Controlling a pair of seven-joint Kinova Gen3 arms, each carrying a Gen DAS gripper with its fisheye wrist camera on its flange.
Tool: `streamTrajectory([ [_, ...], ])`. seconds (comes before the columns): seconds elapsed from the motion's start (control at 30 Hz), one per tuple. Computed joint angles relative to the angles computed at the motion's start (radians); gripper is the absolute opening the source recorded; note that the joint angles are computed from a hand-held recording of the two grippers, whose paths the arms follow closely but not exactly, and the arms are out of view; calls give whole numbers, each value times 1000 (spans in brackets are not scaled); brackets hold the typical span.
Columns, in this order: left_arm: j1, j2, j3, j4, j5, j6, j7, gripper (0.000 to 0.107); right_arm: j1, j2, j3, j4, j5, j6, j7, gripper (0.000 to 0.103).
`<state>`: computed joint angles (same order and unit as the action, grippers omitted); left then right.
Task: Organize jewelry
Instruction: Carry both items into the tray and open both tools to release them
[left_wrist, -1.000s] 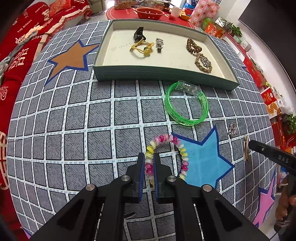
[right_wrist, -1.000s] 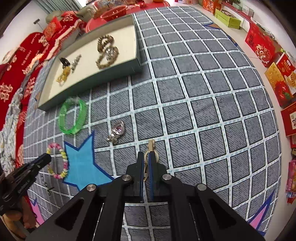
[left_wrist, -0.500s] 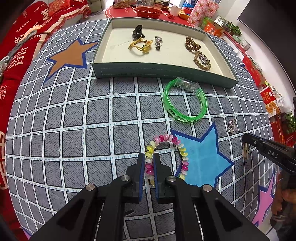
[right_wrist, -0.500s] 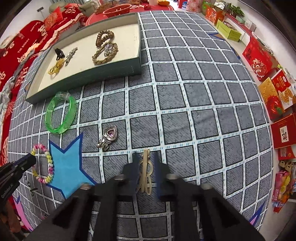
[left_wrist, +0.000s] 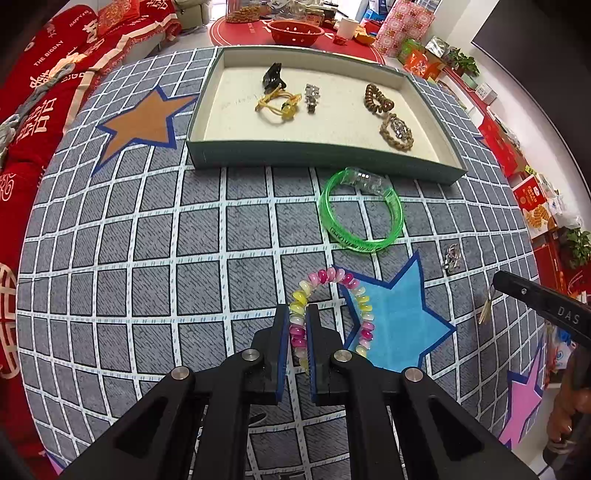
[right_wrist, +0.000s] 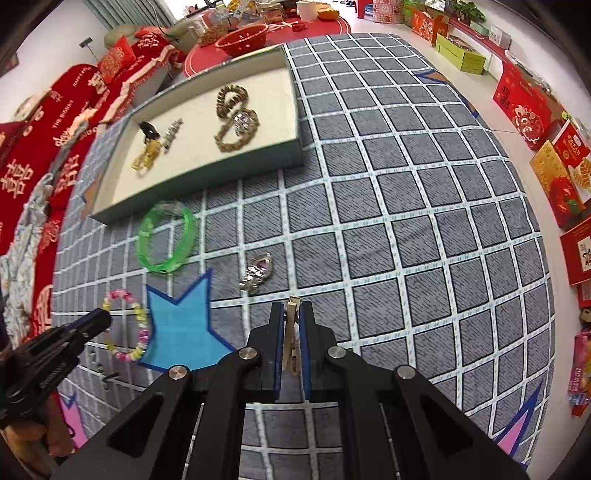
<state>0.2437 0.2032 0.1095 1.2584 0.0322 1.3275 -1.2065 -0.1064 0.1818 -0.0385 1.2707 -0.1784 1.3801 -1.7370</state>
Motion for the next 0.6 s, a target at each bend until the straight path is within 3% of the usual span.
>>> streamTrajectory([
  [0.6, -17, 26, -11, -111, -5, 25, -12, 22, 25, 66, -8, -179, -82, 54, 12, 8],
])
